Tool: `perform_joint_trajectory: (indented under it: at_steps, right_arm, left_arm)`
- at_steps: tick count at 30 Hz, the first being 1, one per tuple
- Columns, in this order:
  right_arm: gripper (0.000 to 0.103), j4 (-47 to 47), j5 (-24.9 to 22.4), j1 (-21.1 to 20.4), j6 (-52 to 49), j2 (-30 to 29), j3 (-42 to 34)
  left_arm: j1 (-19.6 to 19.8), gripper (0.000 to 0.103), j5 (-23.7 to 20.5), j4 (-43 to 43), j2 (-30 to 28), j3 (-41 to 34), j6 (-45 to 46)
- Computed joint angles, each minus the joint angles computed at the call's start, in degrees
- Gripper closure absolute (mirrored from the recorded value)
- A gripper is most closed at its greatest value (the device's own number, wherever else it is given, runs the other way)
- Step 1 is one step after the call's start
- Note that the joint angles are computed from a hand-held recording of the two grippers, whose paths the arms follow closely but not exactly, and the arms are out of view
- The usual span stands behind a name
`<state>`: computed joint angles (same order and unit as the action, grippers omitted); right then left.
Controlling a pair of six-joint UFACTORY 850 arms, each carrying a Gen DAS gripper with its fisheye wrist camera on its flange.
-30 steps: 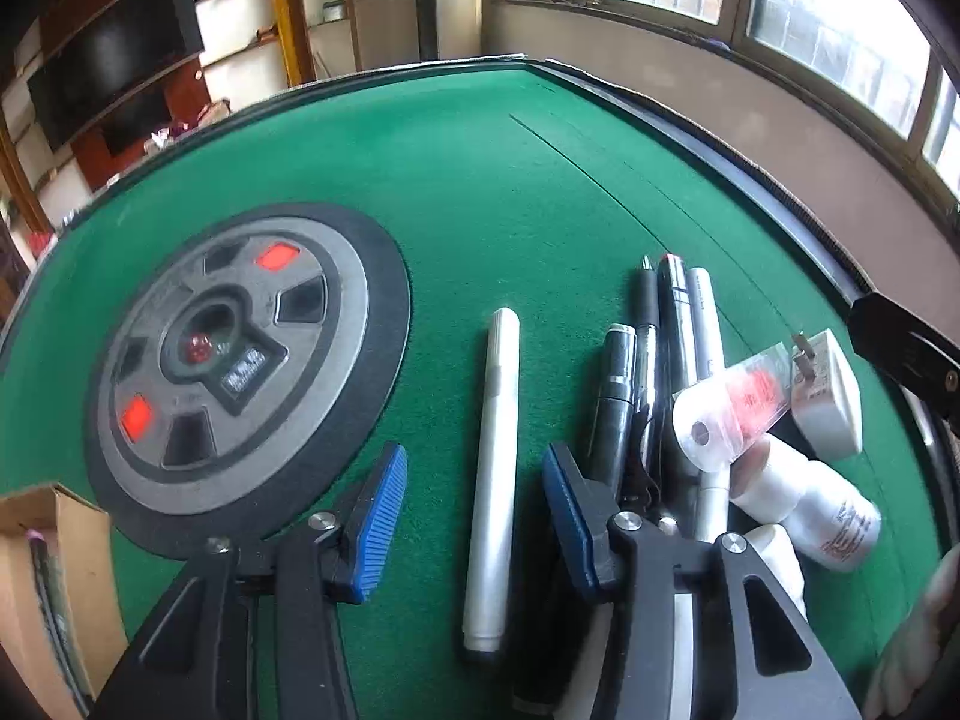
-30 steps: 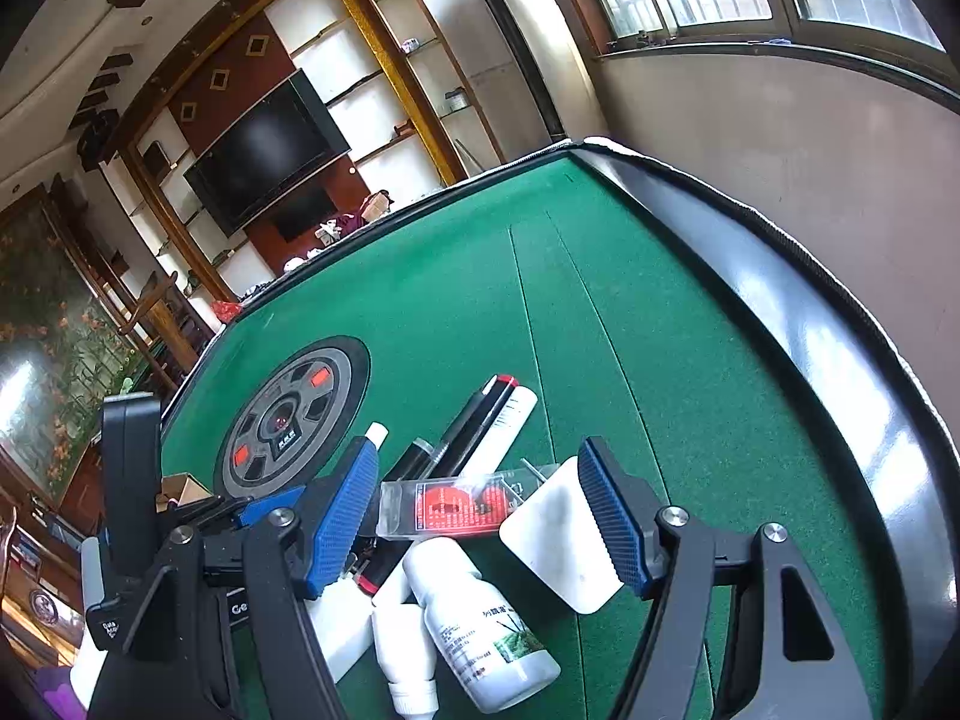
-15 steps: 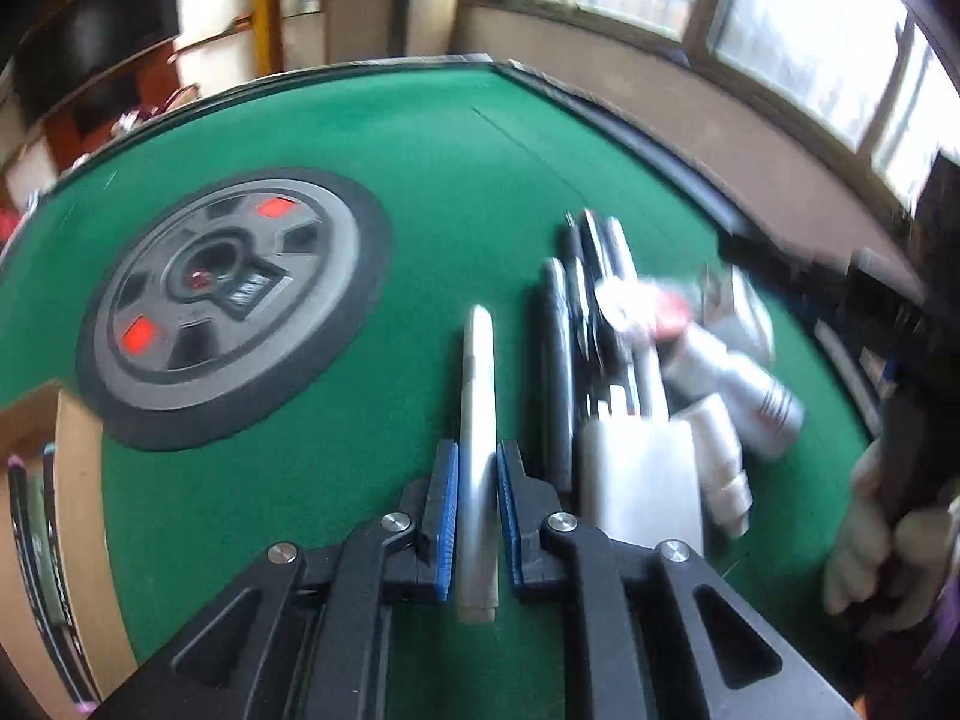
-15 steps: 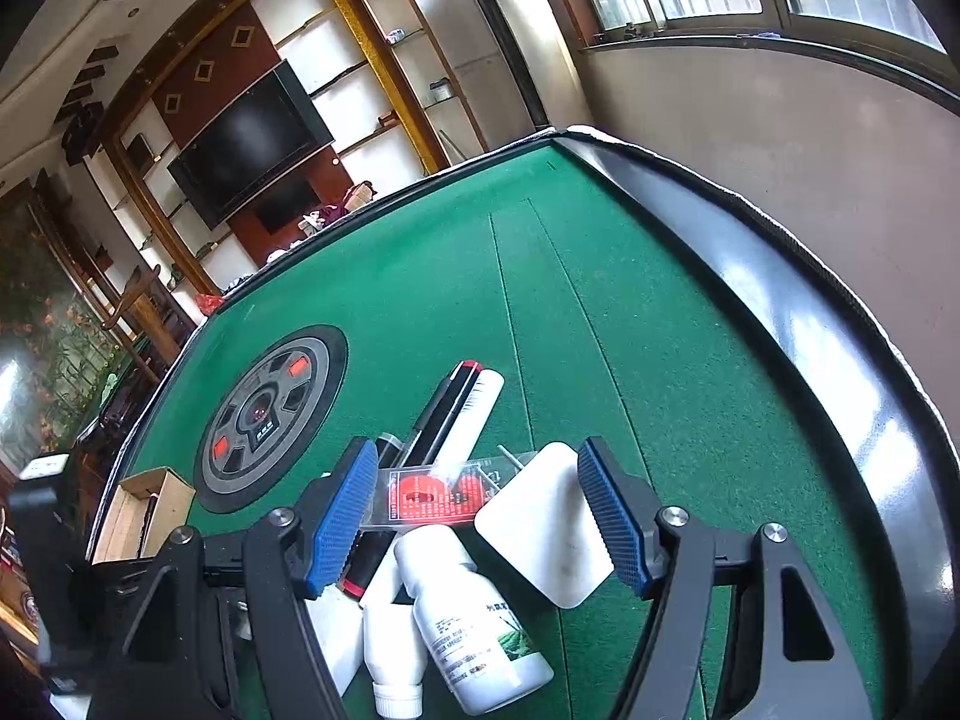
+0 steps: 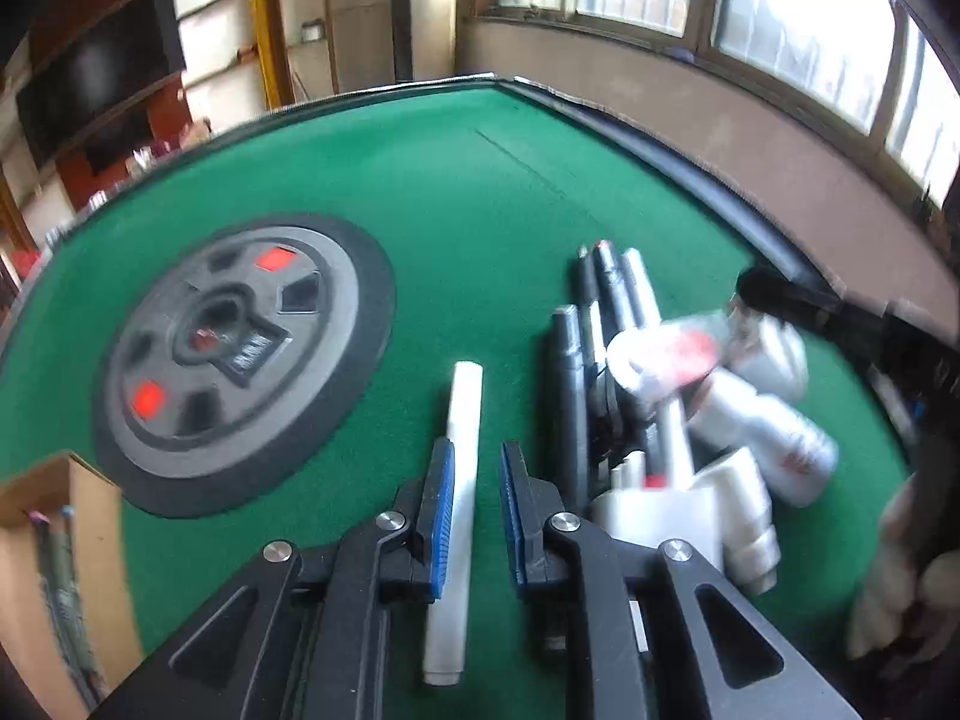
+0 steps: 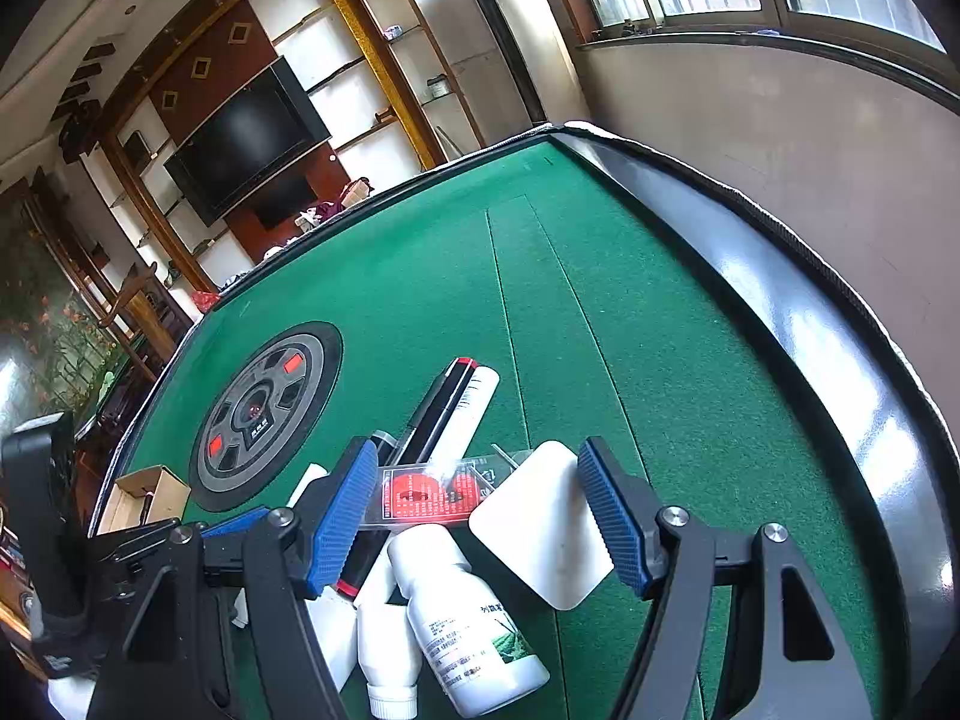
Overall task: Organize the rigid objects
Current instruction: 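Grasp the white marker with the left tool, then carry white marker toward box with left tool while right tool grasps white bottle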
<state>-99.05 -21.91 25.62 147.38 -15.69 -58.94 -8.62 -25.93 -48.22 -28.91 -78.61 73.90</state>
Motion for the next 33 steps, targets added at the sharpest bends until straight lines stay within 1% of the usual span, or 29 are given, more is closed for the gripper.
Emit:
perform_joint_trajectory:
  at_steps: [1, 2, 3, 4, 6, 8, 9, 10, 11, 12, 15, 19, 20, 22, 25, 28, 31, 32, 33]
  right_arm:
    - [0.034, 0.0, 0.1, 0.0, 0.0, 0.0, -0.1]
    - [0.034, 0.1, 0.1, 0.0, -0.2, 0.0, -0.1]
    - [0.034, 0.6, 0.0, 0.1, -0.9, -0.1, -0.2]
    - [0.034, 0.8, -0.1, 0.2, -1.2, -0.1, -0.3]
    - [0.034, 1.5, -0.1, 0.2, -2.1, -0.1, -0.4]
    - [0.034, 2.5, -0.3, 0.2, -3.2, -0.2, -0.6]
    - [0.034, 3.1, -0.5, 0.3, -3.8, -0.3, -0.8]
    - [0.034, 3.8, -0.8, 0.4, -4.5, -0.4, -0.9]
    - [0.034, 4.3, -0.9, 0.4, -5.0, -0.4, -1.0]
    - [0.034, 4.5, -1.0, 0.5, -5.1, -0.5, -1.0]
    - [0.034, 6.3, -1.5, 0.5, -7.0, -0.7, -1.4]
    - [0.034, 8.8, -2.2, 0.5, -9.6, -1.4, -2.2]
    - [0.033, 9.3, -2.3, 0.5, -10.2, -1.6, -2.5]
    - [0.032, 9.6, -2.4, 0.4, -10.9, -1.9, -2.8]
    - [0.031, 11.3, -3.3, 0.7, -13.4, -2.5, -3.5]
    - [0.031, 12.1, -3.9, 0.9, -14.5, -2.9, -3.8]
    - [0.031, 11.6, -3.8, 0.8, -13.2, -2.6, -3.5]
    - [0.031, 9.9, -3.4, 0.6, -10.8, -2.2, -2.9]
    - [0.031, 6.5, -2.1, 0.1, -6.0, -1.1, -1.6]
  left_arm:
    - [-0.3, 0.089, 1.3, 2.1, 0.3, 0.5, -1.0]
    - [-0.3, 0.087, 0.7, 3.9, -0.2, 0.3, -2.3]
    - [0.3, 0.082, 0.1, 3.3, -0.3, 0.4, -1.8]
    - [0.6, 0.080, -0.2, 2.8, -0.3, 0.7, -1.3]
    - [1.0, 0.067, 0.2, 1.6, -0.3, 0.8, -1.7]
    - [1.4, 0.067, -0.4, 0.7, -0.6, 0.5, -2.0]
    - [1.2, 0.068, 0.3, 0.5, -0.5, 0.8, -1.5]
    - [1.1, 0.074, 0.6, 0.2, -0.3, 1.1, -0.9]
    - [1.2, 0.092, -0.7, -0.6, -0.2, 1.3, -0.2]
    - [1.4, 0.092, -1.6, -0.8, 0.1, 1.6, -0.3]
    - [2.6, 0.092, -4.0, -7.7, 1.0, 3.0, 4.5]
    - [5.8, 0.092, -11.0, -15.3, 2.4, 4.0, 7.0]
    - [6.0, 0.092, -11.8, -16.6, 2.6, 3.9, 7.3]
    - [7.9, 0.092, -14.6, -20.4, 4.6, 5.7, 9.3]
    - [10.3, 0.092, -18.0, -23.4, 6.5, 7.3, 10.2]
    - [12.3, 0.092, -20.2, -26.4, 8.3, 9.2, 11.5]
    - [14.4, 0.092, -22.2, -29.0, 9.5, 10.6, 12.8]
    - [15.1, 0.092, -22.4, -29.3, 9.9, 11.1, 13.1]
    - [15.9, 0.092, -22.8, -29.1, 9.9, 10.9, 12.9]
